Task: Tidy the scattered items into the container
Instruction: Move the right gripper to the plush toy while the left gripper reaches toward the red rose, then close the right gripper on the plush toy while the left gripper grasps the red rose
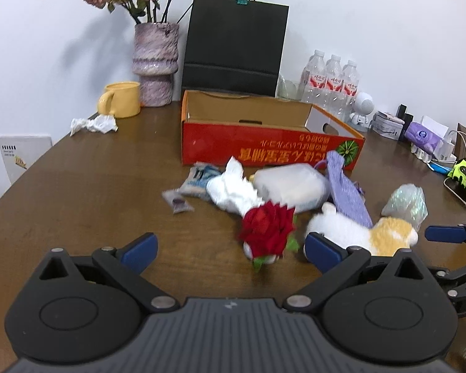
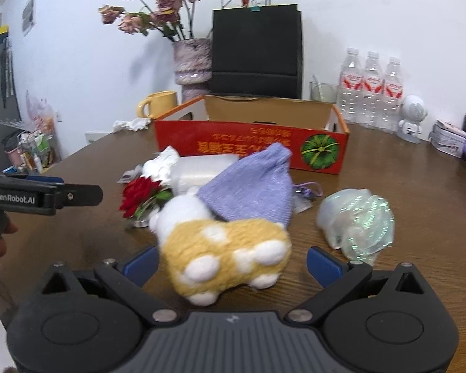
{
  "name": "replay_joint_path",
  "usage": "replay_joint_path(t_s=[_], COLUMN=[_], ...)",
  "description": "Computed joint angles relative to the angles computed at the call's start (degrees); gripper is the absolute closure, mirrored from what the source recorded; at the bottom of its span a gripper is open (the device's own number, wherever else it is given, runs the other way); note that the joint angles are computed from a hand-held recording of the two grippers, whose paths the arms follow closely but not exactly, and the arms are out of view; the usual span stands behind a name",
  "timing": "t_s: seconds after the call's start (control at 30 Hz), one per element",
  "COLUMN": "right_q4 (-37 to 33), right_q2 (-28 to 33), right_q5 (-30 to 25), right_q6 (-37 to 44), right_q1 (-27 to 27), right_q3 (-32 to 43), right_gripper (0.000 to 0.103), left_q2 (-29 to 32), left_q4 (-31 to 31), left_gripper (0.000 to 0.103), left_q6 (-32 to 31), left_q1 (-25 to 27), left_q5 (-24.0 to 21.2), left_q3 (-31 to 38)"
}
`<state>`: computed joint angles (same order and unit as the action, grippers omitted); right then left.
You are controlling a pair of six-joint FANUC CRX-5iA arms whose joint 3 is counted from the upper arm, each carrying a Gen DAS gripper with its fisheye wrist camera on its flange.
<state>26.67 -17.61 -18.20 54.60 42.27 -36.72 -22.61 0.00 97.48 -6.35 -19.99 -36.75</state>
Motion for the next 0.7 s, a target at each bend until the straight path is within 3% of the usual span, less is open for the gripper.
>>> replay_joint_path(t_s=[0.27,0.4,0.5,0.6,0.7], right_q4=[3.17,-3.91,-9.86,-10.6,-3.45], right_q2=[2.21,4.76,6.02,5.37,4.55], right_q5=[3.59,2.41,0.88,2.0,4.2], right_q6=[-1.78,4.18,9.23,9.7,2.0], right_q1=[-0.54,-0.8,-1.0,-1.19,-1.66], right_q3=[-0.72,2.7,5.12,4.42,1.49], right_gripper=[0.0,0.0,0.002,0.01,0.012], left_q2=[-1.55,-1.14,0.28,2.25,4.51], left_q4=[5.56,10.6,10.09,9.24,8.72], left_gripper=[0.0,0.0,0.0,0.0,0.0], left_q6=[-5.13,-9.79,-9.04,-7.92,-7.29], left_q1=[1.26,1.62,1.38,0.84,0.01], left_q5=[1.64,3.47,3.73,4.15,5.14], left_q3=[-3.44,-5.03,-4.12,-2.75,-1.36])
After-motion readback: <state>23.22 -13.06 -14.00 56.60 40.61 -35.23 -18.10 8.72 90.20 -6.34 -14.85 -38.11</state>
